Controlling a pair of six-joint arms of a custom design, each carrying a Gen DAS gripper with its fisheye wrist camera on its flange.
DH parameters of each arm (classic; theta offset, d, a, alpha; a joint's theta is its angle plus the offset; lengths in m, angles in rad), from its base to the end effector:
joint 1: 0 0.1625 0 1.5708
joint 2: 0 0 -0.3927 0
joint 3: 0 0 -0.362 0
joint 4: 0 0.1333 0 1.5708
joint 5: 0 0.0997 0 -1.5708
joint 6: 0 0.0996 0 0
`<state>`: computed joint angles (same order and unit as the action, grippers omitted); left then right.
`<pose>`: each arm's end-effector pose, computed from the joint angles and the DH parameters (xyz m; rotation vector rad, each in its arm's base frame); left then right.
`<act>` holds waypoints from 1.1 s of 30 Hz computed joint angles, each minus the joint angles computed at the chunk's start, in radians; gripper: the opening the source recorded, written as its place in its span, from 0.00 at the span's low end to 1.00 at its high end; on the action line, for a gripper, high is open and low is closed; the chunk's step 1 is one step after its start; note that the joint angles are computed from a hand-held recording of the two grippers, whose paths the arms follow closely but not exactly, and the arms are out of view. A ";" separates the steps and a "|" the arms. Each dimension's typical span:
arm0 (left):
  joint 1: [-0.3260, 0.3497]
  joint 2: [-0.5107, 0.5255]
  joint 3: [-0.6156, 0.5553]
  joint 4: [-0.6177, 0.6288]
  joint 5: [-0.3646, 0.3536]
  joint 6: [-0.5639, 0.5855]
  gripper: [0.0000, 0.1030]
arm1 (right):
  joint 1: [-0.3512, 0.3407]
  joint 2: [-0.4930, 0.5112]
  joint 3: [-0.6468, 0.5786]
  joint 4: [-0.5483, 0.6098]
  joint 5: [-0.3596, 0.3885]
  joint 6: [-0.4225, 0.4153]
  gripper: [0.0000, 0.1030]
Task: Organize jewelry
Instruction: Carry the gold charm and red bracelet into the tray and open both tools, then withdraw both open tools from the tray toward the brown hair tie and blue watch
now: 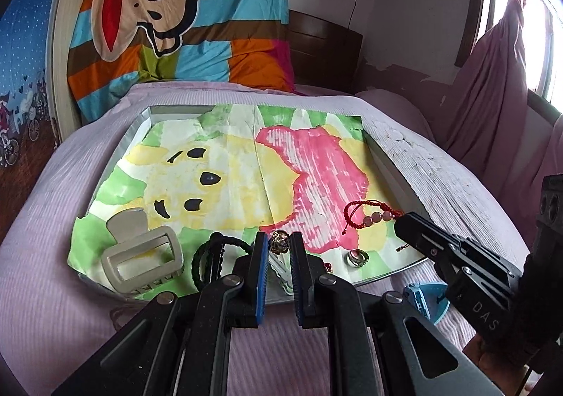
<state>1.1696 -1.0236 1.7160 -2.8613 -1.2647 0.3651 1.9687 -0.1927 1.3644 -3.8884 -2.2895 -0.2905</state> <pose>-0.0913 -0.6335 0.2444 0.8995 2.5787 -0.8485 0.3087 -0.5596 -0.0359 0.2320 -2.1713 1.4099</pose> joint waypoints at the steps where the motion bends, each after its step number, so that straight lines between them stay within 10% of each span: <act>1: 0.000 0.008 -0.009 0.007 0.005 -0.007 0.11 | -0.006 -0.002 -0.003 0.019 -0.001 0.021 0.07; 24: 0.017 0.047 -0.032 0.041 0.057 -0.061 0.12 | -0.040 -0.018 0.022 0.142 -0.030 0.104 0.07; 33: 0.015 0.022 0.024 -0.069 0.056 -0.031 0.48 | -0.033 -0.014 0.062 0.006 -0.011 0.050 0.33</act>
